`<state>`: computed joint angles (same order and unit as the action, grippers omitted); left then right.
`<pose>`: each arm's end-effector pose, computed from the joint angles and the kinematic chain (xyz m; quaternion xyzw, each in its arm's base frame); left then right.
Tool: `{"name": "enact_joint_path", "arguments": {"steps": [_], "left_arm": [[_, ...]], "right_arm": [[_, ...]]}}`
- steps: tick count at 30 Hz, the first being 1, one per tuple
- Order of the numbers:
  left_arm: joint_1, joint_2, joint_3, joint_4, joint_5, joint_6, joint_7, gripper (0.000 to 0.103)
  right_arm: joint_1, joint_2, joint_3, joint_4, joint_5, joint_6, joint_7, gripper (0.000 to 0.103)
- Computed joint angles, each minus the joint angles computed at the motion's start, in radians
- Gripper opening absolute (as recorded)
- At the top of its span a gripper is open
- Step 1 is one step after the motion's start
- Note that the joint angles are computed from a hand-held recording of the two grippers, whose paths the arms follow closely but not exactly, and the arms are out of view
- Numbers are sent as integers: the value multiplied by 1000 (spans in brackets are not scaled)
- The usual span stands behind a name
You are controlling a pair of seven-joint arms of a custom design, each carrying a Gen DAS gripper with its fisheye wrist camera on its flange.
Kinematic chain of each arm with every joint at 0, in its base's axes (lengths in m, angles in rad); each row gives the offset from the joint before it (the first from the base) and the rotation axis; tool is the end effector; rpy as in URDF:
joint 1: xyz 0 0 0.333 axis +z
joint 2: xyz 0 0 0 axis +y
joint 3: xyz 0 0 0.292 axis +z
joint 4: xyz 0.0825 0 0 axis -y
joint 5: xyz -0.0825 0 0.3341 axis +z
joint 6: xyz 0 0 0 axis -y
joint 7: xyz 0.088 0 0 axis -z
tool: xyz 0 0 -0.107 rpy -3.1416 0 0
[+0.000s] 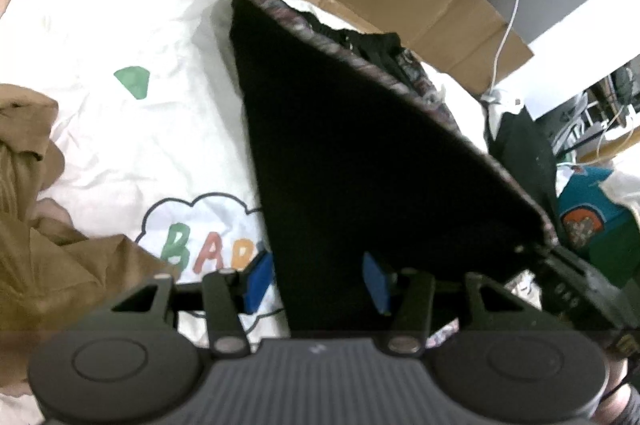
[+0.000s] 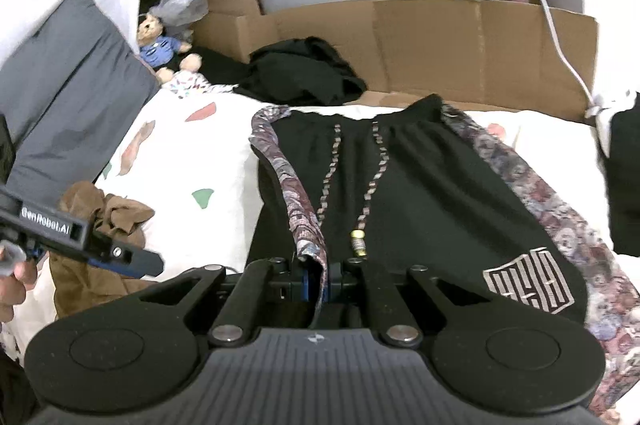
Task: Fold clothes
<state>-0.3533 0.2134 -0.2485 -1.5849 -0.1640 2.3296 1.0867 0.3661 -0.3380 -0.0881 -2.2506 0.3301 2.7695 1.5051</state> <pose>0.5142 -0.3380 0.5622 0.6726 -0.6846 0.2793 0.0304 0.4491 0.1081 0.5948 -0.6645 0.6125 -0.1532 0.3997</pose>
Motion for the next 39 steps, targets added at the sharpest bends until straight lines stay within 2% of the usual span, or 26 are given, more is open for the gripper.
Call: {"name": "enact_joint_path", "arguments": {"steps": [12,15,22,28,35,39], "left_arm": [[-110,186,5,287,123,-160,-56,54],[-141,216,12,315,141,-171,-96,54],[-187,239,9,278,149,-143,-185,54],[-222,257,12,278,179,-194,-221,54],[-226,214,5,179,178,-132,-295,54],[-223,214,-9,177,164,-157,-276,54]], "right_arm": [[-29,-63,-113,-65,97,3,-87,6],[-32,-71,-144,-81,134,6,-119,6],[-49,-75,-206,-112,241,6,-185,6],[-65,-80,-239,-139,311,12,-264,6],[-126,-64,-231,-149,366,2,-234,6],[-148,-65,-225,-154,379,-4,-226,6]]}}
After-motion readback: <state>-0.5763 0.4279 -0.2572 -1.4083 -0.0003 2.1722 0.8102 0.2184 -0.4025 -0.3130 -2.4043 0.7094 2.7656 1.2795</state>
